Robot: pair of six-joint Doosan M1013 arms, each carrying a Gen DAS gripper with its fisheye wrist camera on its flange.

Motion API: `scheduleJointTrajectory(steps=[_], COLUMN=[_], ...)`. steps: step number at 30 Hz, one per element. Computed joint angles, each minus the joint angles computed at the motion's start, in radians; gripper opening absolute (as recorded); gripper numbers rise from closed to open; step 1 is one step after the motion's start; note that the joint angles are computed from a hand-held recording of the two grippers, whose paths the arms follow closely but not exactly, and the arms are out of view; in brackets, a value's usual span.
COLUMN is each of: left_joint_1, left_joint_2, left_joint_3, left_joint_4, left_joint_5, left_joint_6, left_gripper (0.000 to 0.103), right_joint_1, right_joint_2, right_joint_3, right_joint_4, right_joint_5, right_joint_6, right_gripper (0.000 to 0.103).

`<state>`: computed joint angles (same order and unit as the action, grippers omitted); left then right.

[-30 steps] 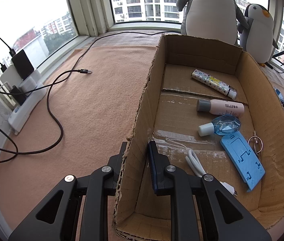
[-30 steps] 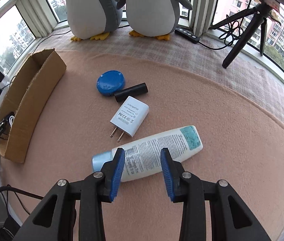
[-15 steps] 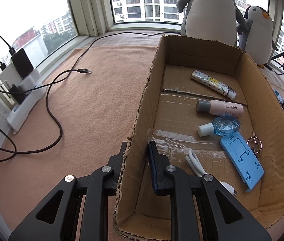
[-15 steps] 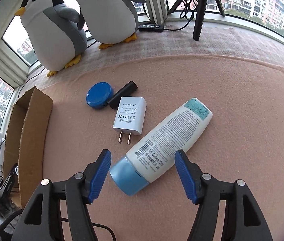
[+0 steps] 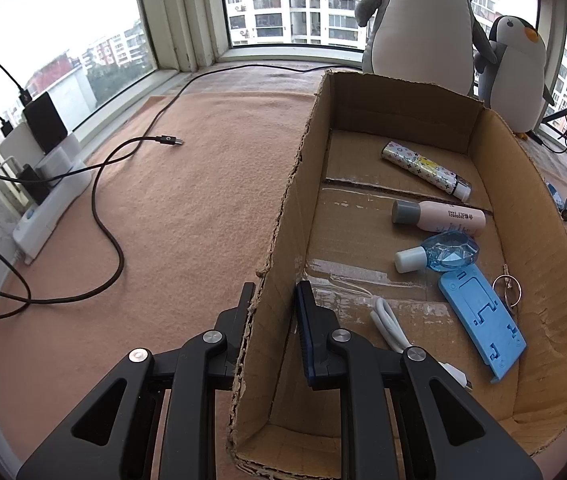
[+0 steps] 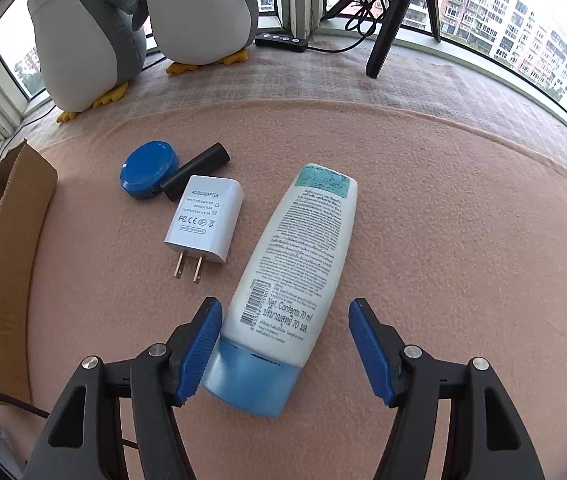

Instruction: Organize rigid objects

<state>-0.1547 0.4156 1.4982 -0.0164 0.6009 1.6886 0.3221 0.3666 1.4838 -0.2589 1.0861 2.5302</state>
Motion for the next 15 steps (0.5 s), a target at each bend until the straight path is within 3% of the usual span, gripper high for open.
scheduleJointTrajectory(steps=[12, 15], left_joint_1=[-0.002, -0.002], left_joint_2=[0.0, 0.0], left_joint_3=[-0.001, -0.001], left_joint_4=[0.017, 0.017], left_joint_5=[0.001, 0.001], left_joint_6=[-0.011, -0.01], left_gripper=[0.017, 0.017], right_joint_1=[-0.028, -0.024], right_joint_2=[-0.06, -0.045], right_joint_3=[0.094, 0.085], right_joint_4=[0.002, 0.003], right_joint_5=[-0.167, -0.161], right_joint_6=[-0.008, -0.011], right_gripper=[0.061, 0.048])
